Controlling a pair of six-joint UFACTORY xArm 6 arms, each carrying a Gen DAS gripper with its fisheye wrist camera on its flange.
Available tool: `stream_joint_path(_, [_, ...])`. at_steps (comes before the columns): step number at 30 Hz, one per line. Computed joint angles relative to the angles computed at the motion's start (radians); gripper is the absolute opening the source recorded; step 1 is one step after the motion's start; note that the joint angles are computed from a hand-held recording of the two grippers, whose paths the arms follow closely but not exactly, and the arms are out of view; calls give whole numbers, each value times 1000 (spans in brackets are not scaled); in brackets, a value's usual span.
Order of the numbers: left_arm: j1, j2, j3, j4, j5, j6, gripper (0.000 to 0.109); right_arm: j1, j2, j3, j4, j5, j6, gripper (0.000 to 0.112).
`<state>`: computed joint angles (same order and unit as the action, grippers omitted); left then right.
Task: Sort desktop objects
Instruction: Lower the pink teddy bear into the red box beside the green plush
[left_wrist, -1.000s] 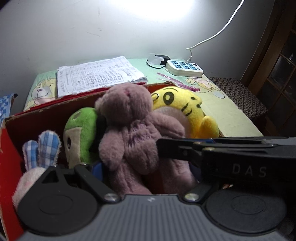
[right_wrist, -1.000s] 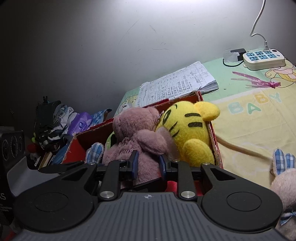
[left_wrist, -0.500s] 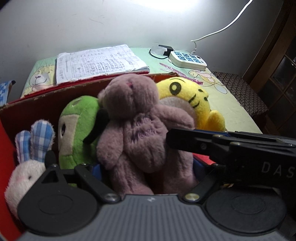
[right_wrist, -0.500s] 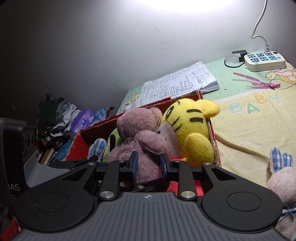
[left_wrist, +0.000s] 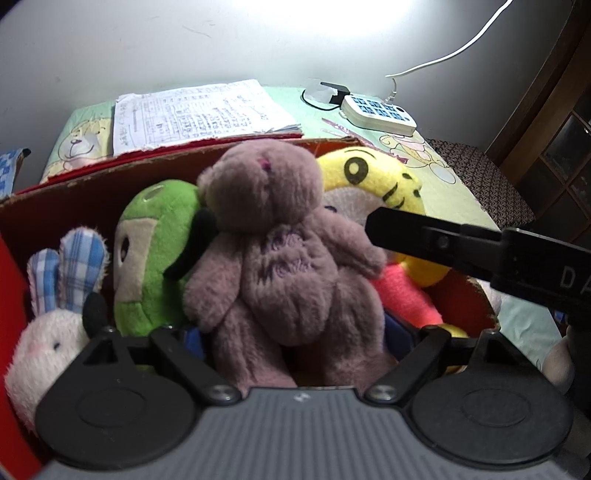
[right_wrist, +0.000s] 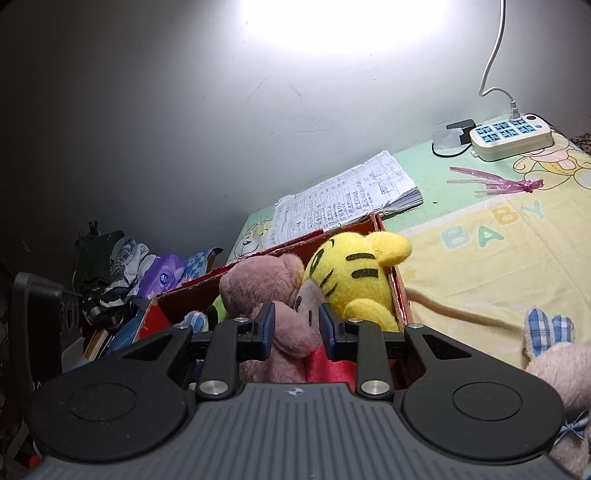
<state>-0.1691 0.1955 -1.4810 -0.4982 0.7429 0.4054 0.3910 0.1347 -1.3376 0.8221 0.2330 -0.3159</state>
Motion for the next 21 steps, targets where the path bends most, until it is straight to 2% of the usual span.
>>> stream_joint_path(7, [-7,17,-29,51,22,-24,89,-14,31,-32,33,91,24,24])
stream_joint_path(13, [-6,26,-43,72,41,-41,89,-4,26,-22,-45,85,48,25])
stream_joint_path(18, [-10,31,-47,88,38,-50,90,-4,28,-23,-29,82,38,25])
stream_joint_path(19, [-11,31,-47,96,36,-56,92,-5,28,-22,-27,81,35,25])
stream_joint_path(20, [-13,29,-48,106,36,-58,99,-5,28,-22,-27,81,35,24])
stream_joint_path(21, [-16,29,-50,122,37,-67,99,-4,27,-21,-23,81,32,24])
